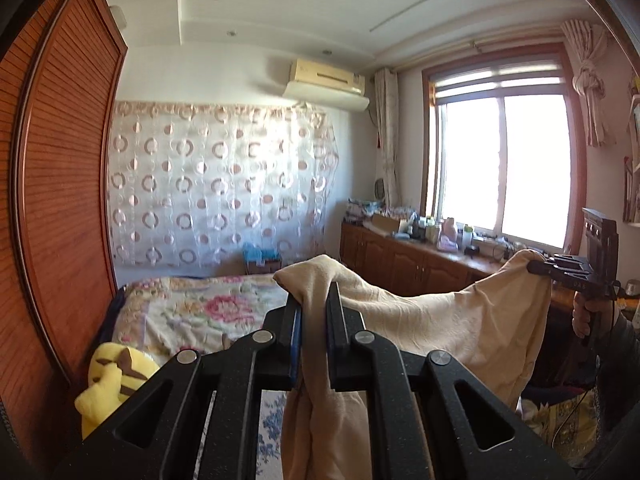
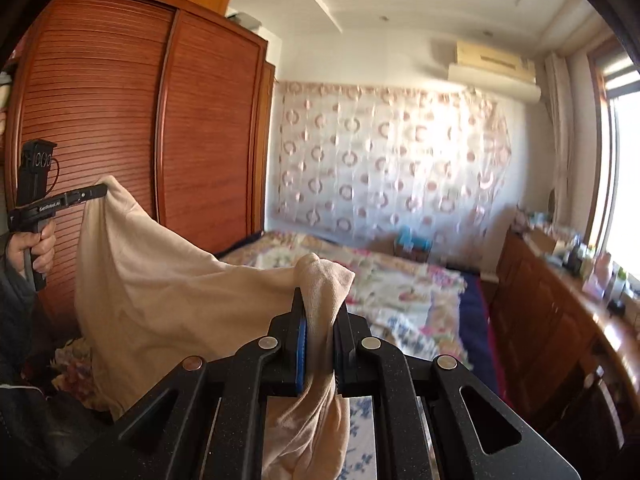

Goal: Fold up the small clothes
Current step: 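Lift the peach cloth high with both grippers to spread it out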

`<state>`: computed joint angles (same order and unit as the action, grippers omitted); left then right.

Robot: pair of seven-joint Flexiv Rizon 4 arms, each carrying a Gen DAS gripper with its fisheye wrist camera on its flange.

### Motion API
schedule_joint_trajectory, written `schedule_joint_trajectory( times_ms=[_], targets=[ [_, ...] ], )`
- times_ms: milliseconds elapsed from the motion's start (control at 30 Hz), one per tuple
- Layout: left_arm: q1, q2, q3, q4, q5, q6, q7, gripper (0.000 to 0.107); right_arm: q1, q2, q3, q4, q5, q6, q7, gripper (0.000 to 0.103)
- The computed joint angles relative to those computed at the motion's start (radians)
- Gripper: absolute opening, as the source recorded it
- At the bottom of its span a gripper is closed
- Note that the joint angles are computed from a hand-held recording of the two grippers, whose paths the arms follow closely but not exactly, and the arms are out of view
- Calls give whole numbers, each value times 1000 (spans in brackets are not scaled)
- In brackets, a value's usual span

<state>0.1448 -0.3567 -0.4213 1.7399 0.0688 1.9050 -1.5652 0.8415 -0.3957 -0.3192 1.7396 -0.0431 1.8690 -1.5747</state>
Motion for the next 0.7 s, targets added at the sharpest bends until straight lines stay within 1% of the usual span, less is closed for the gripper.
schedule_joint_trajectory(
  times_ms=[33,67,100,200,267,400,433,467,500,533,600,633,667,700],
  targets=[
    [8,9,-6,0,3,6,-2,11,19,7,-22,3,4,11,-9,10],
    [5,20,3,-2,4,16,-3,11,31,21,-33,6,8,19,-20,10],
    [-14,27,25,-3,-1,25,-3,11,60,26,-55,17,25,36,-36,10],
    [-15,50,38,-13,15,38,-14,11,125,51,-109,28,82,72,-106,10],
    [-23,60,57,-23,22,45,-20,11,132,59,-108,18,106,82,-141,10],
    [-49,67,106,-56,20,59,-24,11,211,82,-177,5,179,94,-242,10],
    [-66,64,127,-67,11,59,-19,11,217,78,-183,-9,192,92,-258,10],
    [-74,58,139,-86,3,51,-14,11,201,74,-166,-27,194,87,-266,10],
    [-94,48,162,-99,-11,49,-4,11,180,65,-144,-44,195,87,-273,10],
    [-135,33,208,-124,-43,39,20,11,162,50,-134,-63,189,86,-269,10],
    [-217,1,296,-159,-112,28,71,11,171,23,-156,-104,222,61,-296,10],
    [-236,-26,317,-192,-144,7,92,11,160,-2,-157,-130,222,48,-287,10],
    [-254,-54,336,-223,-172,-13,112,11,173,-29,-182,-154,227,31,-273,10],
    [-289,-73,373,-240,-205,-22,130,11,205,-72,-232,-186,235,11,-250,10]
  ],
)
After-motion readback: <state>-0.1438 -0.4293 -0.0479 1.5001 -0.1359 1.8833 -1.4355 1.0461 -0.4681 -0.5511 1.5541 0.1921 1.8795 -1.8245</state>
